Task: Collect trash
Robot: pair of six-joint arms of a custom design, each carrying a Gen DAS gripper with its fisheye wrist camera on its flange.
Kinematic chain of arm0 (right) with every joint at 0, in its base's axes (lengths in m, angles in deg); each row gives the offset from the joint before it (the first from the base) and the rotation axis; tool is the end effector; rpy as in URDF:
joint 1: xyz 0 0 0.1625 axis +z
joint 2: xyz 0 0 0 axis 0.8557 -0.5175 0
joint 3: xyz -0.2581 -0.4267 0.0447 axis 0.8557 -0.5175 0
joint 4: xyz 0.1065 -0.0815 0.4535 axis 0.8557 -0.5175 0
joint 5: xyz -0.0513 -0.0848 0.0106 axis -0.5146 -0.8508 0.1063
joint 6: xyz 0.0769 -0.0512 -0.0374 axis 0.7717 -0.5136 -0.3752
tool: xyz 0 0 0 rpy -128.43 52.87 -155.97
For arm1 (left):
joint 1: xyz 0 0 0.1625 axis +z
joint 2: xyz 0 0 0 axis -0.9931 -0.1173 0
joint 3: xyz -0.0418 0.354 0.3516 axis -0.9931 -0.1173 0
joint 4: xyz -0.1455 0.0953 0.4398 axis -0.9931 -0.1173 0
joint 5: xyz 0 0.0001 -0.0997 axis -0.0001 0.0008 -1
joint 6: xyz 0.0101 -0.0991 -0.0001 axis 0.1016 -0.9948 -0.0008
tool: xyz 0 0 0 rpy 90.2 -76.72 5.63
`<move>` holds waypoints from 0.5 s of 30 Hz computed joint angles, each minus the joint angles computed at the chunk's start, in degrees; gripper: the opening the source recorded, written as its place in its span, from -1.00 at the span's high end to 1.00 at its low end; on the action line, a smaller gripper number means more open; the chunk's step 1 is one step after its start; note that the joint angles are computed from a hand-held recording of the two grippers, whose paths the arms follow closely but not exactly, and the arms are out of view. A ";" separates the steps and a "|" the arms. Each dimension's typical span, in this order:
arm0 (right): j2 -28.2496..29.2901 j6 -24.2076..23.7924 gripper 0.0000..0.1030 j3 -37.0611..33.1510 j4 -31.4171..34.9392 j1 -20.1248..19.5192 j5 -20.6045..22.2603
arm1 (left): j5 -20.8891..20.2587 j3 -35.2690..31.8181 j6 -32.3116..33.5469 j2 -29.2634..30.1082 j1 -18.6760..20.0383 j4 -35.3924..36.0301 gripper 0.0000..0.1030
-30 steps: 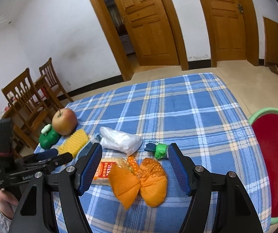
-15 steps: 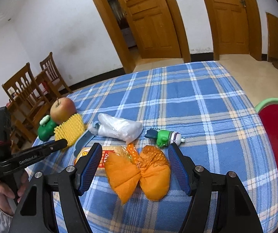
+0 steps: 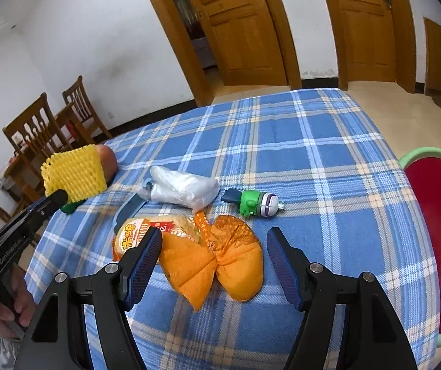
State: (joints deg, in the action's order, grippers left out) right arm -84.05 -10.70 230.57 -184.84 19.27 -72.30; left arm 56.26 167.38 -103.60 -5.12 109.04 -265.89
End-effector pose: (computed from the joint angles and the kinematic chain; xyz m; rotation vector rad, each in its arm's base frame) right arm 0.0432 -0.4035 0.2756 0.4771 -2.5664 0.9383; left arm -0.3207 -0.3958 0.0627 0.6105 2.2891 -1.1179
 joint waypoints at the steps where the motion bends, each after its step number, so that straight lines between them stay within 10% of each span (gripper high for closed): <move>1: -0.20 0.17 -0.39 0.06 0.10 -0.18 -0.05 | -0.14 0.09 -0.53 -0.19 0.05 0.19 0.81; 8: -1.84 -0.05 -0.39 0.03 2.80 -1.24 -0.91 | -0.89 -0.10 -2.63 -0.60 0.52 1.95 0.81; 15: -1.79 0.76 0.10 -0.37 3.61 -1.40 -1.72 | -0.86 -0.21 -2.63 -0.59 0.47 2.89 0.80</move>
